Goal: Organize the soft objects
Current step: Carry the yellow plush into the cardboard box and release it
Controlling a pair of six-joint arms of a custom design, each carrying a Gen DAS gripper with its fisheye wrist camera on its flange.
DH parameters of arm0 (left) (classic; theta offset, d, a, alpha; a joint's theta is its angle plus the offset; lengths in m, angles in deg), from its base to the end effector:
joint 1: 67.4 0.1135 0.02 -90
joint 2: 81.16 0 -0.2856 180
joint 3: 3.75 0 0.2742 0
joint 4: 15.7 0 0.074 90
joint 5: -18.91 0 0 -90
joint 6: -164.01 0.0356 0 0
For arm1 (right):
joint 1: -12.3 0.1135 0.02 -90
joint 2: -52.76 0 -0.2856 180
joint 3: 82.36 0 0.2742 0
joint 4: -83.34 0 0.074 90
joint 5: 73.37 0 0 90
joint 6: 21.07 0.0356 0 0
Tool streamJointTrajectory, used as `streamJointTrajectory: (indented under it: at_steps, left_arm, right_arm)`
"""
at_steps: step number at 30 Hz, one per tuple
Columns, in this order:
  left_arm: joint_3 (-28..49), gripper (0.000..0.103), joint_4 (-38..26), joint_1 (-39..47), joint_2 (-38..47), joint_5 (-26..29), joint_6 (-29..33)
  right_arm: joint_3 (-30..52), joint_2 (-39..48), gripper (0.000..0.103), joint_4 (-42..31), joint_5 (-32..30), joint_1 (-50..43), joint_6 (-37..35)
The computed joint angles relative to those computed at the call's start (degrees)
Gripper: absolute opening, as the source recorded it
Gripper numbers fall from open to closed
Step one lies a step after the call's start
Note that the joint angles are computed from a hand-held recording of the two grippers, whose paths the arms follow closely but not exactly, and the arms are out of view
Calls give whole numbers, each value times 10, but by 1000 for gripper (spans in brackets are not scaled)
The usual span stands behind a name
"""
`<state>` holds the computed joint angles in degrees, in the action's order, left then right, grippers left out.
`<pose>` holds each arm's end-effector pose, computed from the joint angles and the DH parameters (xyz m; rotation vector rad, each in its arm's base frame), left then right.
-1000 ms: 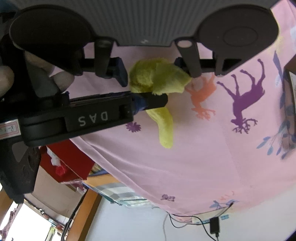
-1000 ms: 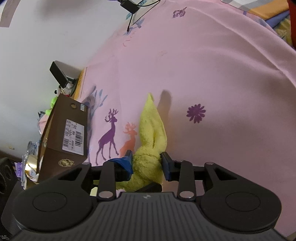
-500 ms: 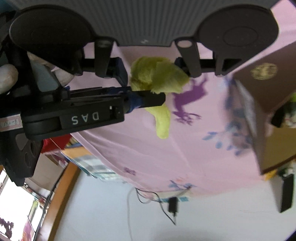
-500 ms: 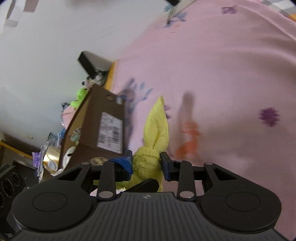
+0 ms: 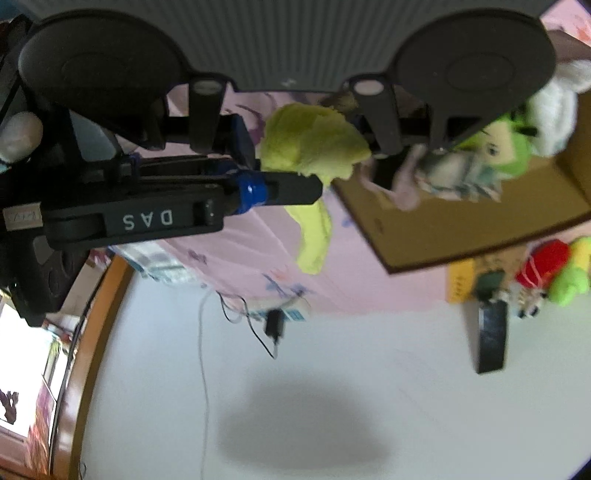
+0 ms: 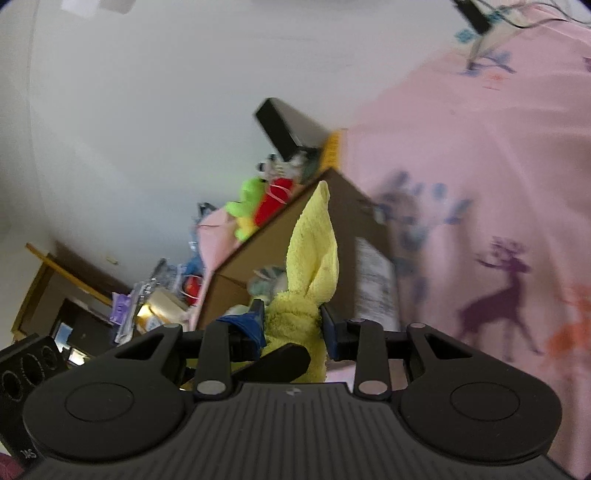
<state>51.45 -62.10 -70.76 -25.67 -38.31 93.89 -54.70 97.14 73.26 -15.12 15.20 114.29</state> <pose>0.2022 -0.0312 0.2718 0.7163 2.1685 -0.5309 0.1704 0.0274 0.1874 0.4194 2.0977 1.0768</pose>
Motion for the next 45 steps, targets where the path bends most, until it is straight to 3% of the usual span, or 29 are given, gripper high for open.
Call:
streamJointTrajectory:
  at_steps: [10, 17, 26, 33, 45]
  left_arm:
    - [62, 44, -12, 169, 89, 92, 99]
    - [98, 48, 8, 218, 168, 99, 109]
    - [128, 53, 13, 236, 258, 67, 98]
    - [130, 58, 12, 235, 276, 38, 94]
    - [139, 59, 1, 194, 245, -38, 52]
  right_arm:
    - [74, 185, 16, 164, 140, 173, 41]
    - [147, 297, 17, 188, 176, 225, 26]
    - [224, 401, 18, 167, 192, 248, -14]
    - [238, 420, 18, 144, 199, 247, -17]
    - [209, 353, 18, 114, 232, 245, -34]
